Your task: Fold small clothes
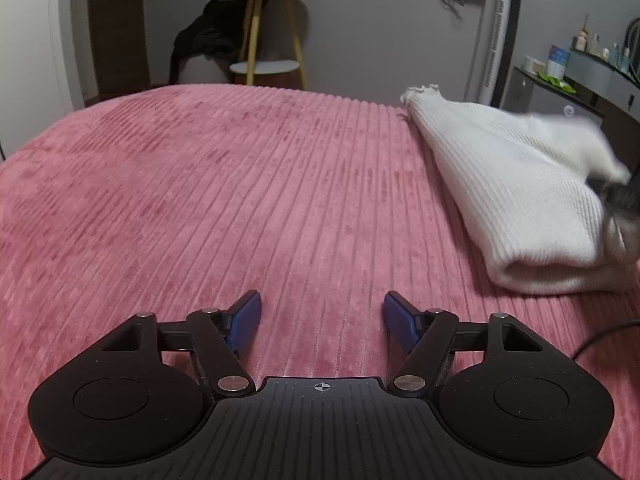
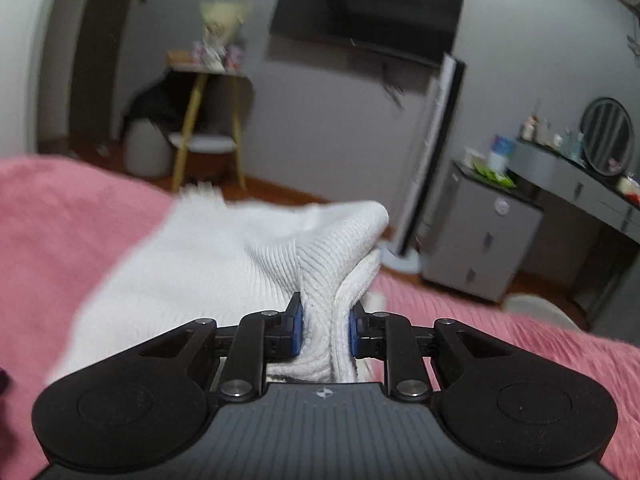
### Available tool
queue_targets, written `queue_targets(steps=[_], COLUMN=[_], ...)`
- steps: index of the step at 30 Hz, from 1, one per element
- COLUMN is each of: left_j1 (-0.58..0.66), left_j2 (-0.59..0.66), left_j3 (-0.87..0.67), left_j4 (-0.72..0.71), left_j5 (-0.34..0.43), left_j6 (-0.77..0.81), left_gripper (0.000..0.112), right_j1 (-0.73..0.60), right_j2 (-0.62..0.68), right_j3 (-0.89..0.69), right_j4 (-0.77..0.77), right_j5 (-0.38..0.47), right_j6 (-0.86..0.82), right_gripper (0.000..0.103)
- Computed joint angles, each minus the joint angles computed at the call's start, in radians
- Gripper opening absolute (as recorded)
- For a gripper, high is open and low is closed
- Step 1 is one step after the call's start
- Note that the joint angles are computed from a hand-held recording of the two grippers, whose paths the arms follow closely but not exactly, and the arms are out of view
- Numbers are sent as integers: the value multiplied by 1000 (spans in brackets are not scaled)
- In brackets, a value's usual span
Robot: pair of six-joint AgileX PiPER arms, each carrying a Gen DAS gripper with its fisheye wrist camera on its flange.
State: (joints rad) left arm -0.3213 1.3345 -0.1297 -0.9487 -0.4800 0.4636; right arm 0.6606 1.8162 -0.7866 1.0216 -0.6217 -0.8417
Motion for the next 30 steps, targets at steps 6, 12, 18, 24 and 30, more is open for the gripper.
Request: queue_targets(steps=[6, 12, 18, 24, 30], left_j1=[4, -99, -119, -142, -76], left_j2=[23, 69, 82, 51, -44], left_j3=[-3, -7, -3, -18, -115], left_j4=[30, -95, -117, -225, -234], left_j5=[-10, -91, -115, -114, 6], left_j6=[-36, 23, 23, 116, 176], left_gripper=[79, 82, 85, 86, 86], right_j1=[-90, -8, 75, 49, -42], right_j2=[-79, -211, -117, 65, -82], right_j3=[58, 236, 203, 245, 279], right_j4=[-10, -256, -217, -287, -455], right_j5=[75, -6, -70, -234, -131], right_j6=[144, 396, 298, 369, 534], right_gripper=[73, 25, 11, 7, 7])
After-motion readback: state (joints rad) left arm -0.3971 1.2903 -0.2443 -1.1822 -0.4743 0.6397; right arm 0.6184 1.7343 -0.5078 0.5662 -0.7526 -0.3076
